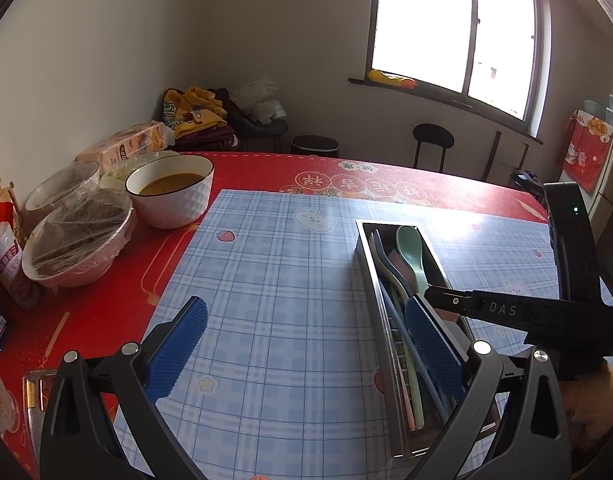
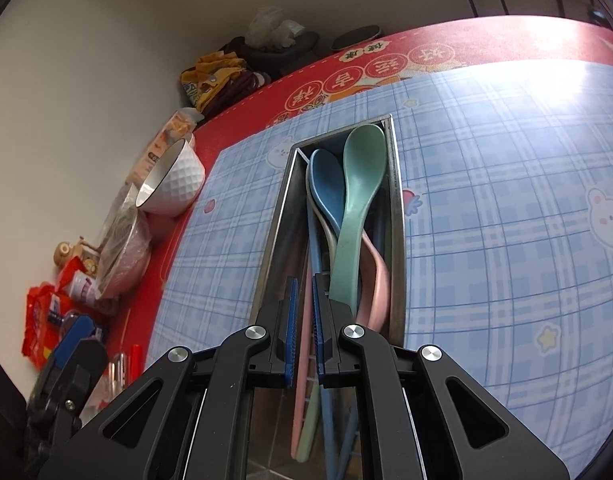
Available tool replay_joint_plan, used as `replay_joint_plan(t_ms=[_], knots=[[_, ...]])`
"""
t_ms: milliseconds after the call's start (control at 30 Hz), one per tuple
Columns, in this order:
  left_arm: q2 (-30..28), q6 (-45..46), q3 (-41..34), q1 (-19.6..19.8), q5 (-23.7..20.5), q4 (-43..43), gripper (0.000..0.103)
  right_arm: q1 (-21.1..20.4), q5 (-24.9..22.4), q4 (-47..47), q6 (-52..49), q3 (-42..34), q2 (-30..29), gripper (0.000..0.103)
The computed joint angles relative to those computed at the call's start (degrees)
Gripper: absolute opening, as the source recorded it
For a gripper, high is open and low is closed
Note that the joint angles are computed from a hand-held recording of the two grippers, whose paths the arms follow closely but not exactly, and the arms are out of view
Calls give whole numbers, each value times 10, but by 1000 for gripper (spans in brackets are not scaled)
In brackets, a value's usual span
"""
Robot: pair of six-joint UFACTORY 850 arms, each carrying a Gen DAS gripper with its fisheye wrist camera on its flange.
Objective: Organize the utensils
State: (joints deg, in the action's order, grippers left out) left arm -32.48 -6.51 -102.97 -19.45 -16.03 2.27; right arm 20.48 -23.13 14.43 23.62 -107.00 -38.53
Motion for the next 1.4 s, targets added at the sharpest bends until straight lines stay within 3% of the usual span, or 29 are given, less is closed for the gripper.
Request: replay_joint_plan(t_ms=[133, 267, 300, 367, 500, 533, 600, 667, 767, 933, 1100, 1200, 1400], knots=[[10, -6, 8, -4, 5, 17, 97, 9, -4, -157, 65, 31, 38, 8], [28, -149, 28, -17, 27, 172, 97, 8, 10, -279, 135, 88, 91, 11], [31, -167, 31, -19, 31, 190, 97, 7, 16, -306, 154, 103, 104, 15], [37, -206, 34, -25, 36, 230, 97, 5, 30, -380, 215, 137, 135, 43], [48, -316, 40, -37, 48, 346, 97, 3, 45, -523, 340, 195, 190, 59], [50, -335, 40, -40, 51, 368, 97, 0, 51, -554, 372, 210, 205, 69], [56, -386, 43, -47, 55, 420, 97, -2, 56, -623, 440, 238, 231, 74], [60, -421, 45, -53, 63, 456, 97, -2, 47, -688, 503, 258, 252, 89], [71, -513, 52, -63, 77, 548, 97, 2, 34, -797, 610, 288, 282, 89], [90, -786, 73, -80, 85, 826, 97, 12, 0, -926, 738, 328, 322, 89], [104, -916, 86, -93, 84, 963, 97, 18, -17, -1000, 810, 358, 355, 89], [110, -977, 93, -98, 83, 1023, 97, 24, -38, -1025, 831, 369, 368, 89], [112, -957, 95, -109, 72, 1010, 97, 40, -99, -1012, 822, 372, 375, 89]])
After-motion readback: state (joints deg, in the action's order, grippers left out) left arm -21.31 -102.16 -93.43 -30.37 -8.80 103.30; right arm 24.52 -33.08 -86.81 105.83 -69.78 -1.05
